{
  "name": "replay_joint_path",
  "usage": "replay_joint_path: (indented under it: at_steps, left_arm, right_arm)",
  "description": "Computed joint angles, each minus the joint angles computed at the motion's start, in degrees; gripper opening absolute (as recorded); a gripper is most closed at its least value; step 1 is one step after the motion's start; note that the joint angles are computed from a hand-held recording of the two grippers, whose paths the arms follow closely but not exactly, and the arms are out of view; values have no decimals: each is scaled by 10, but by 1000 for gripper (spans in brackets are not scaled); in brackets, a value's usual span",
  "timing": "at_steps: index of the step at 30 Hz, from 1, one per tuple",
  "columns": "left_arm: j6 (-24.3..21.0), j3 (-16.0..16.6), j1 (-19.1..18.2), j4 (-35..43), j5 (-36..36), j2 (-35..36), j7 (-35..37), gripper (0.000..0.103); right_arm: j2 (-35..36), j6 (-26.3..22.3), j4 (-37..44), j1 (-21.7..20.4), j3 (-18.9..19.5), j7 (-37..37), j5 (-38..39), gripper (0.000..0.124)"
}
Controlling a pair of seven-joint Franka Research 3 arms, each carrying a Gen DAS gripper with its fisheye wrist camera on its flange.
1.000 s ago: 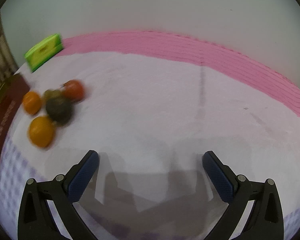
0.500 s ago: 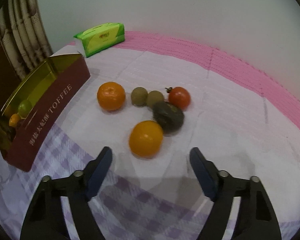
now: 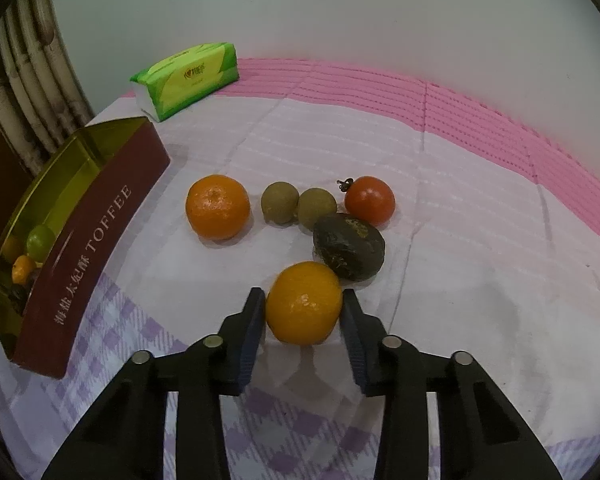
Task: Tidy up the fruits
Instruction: 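Carry the yellow-orange fruit into the tin tray and open the right gripper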
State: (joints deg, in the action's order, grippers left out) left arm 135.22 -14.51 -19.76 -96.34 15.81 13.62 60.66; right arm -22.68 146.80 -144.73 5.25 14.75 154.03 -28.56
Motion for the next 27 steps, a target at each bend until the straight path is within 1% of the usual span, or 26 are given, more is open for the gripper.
replay_joint_path:
  at_steps: [9,17,21,27]
  left_arm:
    - [-13,1,3,5,-12,4,-5,91]
    - [-6,-1,10,4,-36,2,-1,92]
    - [7,4,13,-5,-38,-5,-28,92]
    - [5,10,21,-10,-38,-9,-70,92]
  right_arm:
    - [-5,-2,1,13,-1,-15,14,36]
    - [2,14,28,21,8,-31,18,36]
    - [18,29,53,28,12,-44,18,36]
    - [61,52,104,47,10,-70,17,36]
